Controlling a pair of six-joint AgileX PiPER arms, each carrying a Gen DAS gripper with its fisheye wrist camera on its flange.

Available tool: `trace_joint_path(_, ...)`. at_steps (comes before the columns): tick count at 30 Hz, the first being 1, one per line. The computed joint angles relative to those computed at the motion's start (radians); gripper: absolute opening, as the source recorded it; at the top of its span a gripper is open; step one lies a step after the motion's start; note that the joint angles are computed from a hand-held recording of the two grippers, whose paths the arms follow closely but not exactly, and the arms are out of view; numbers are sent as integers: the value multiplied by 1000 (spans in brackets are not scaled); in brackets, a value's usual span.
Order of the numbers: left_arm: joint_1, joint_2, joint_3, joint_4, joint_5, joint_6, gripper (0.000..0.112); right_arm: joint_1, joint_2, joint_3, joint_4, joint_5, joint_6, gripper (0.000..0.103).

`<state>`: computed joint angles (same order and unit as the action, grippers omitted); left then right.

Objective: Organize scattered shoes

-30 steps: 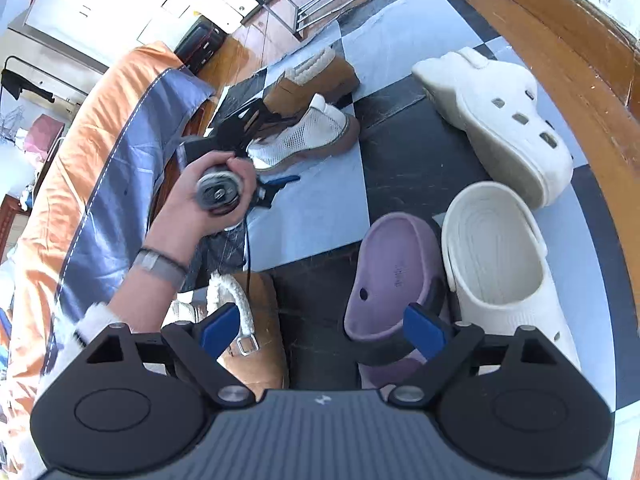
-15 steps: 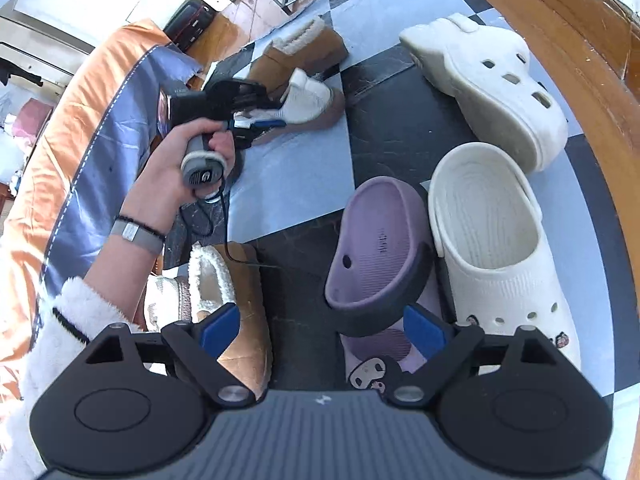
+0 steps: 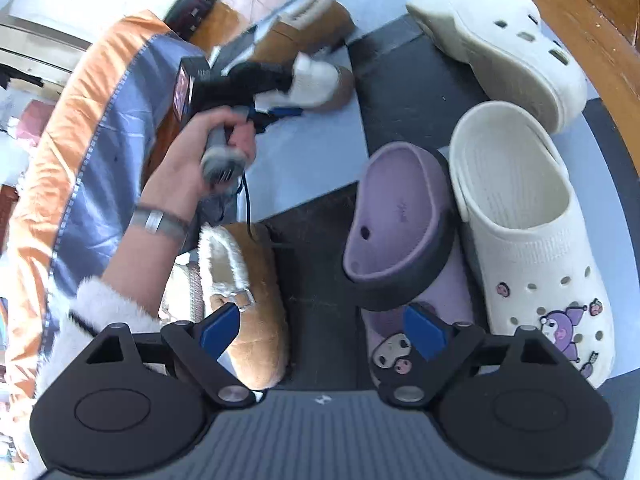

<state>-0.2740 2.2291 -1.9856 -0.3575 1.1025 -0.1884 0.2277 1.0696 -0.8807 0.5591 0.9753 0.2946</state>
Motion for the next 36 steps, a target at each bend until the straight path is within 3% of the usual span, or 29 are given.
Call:
trace_joint_path(1, 4, -40, 57, -2, 23, 39, 15, 5, -3, -2, -3, -1, 10, 91)
trace_joint_path(5, 3, -177, 257, 47, -3, 76, 14, 36, -15, -6, -21, -19, 55, 91)
trace_joint_path(10, -28, -291, 446, 90, -159, 61, 20, 120, -15, -26, -70, -34, 126, 91)
trace_joint_path(16, -92, -412, 631, 178, -359, 3, 10, 191, -23, -50, -119, -46, 208, 92)
trace_joint_path(20, -195, -425, 596, 387, -308, -73, 10, 220, -36, -58, -154, -50, 260, 92)
trace_joint_path(24, -202, -519, 678, 337, -317, -54, 10, 238, -39, -69, -167, -52, 283, 92)
trace_joint_path(32, -131, -597, 782, 255, -446, 17, 6, 328, -45, -97, -223, -70, 369, 92)
trace_joint_path(36, -82, -686, 801, 132, -429, 110, 0, 393, -35, -118, -280, -77, 440, 92)
